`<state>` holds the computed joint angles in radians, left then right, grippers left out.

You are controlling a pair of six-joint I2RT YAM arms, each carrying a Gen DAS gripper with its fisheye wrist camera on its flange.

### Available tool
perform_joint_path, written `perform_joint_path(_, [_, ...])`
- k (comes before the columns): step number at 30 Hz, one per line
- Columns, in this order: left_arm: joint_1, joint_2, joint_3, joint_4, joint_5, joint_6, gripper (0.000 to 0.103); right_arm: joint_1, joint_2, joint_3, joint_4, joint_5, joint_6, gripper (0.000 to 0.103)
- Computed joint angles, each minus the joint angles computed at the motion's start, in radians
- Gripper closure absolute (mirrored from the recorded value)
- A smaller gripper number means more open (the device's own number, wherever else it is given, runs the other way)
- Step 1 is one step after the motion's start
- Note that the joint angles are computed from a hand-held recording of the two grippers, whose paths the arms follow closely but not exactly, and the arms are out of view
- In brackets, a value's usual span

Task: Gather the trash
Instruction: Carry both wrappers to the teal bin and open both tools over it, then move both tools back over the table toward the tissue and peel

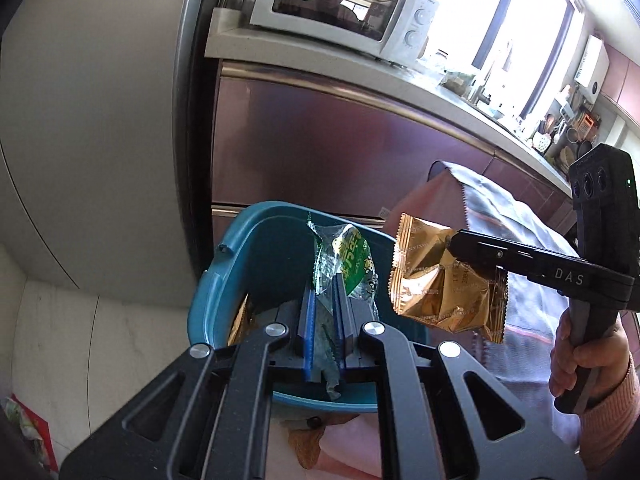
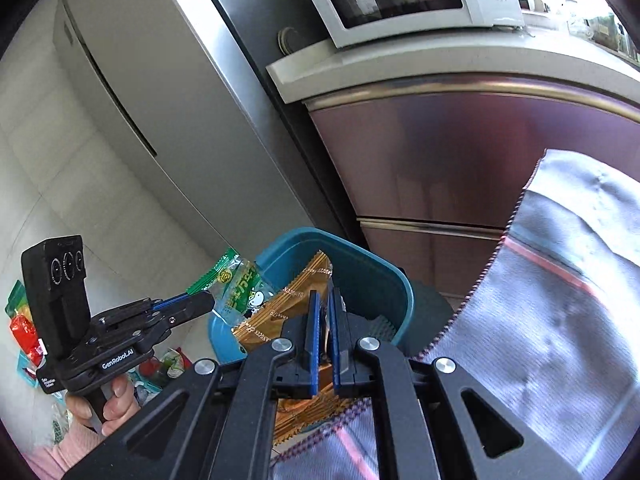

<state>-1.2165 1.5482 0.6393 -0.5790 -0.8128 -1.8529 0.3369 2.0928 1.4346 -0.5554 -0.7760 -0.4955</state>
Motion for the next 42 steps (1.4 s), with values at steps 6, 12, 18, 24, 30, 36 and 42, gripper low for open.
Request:
perform_joint_path(6, [0.099,0.041,-0.059,0.180,0.066,0.112,0.094,0.047,0.047,0.034,0.008,0.067,0.047,0.097])
perform_joint_path(12, [0.167,0.102,-0.084,0.329,0.115,0.200,0.094,0.073,0.066,0.047,0.023,0.098,0.073,0.086])
perform_joint_path(18, [0.164,0.142,-0.039,0.337,0.103,0.220,0.094,0.053,0.061,0.031,0.029,0.076,0.066,0.079])
perform_joint_path(24, [0.121,0.149,0.033,0.278,0.062,0.220,0.089,0.012,0.004,-0.033,0.042,0.039,0.014,0.079])
perform_joint_path(30, [0.036,0.158,0.158,0.165,-0.030,0.223,0.077,-0.087,-0.089,-0.122,0.020,-0.039,-0.089,0.078])
perform_joint_path(36, [-0.006,0.215,0.307,0.213,-0.090,0.392,0.064,-0.268,-0.165,-0.170,-0.090,-0.120,-0.262,0.071])
perform_joint_path(42, [0.014,0.360,0.504,0.398,-0.024,0.697,0.056,-0.497,-0.182,-0.155,-0.174,-0.165,-0.376,0.066])
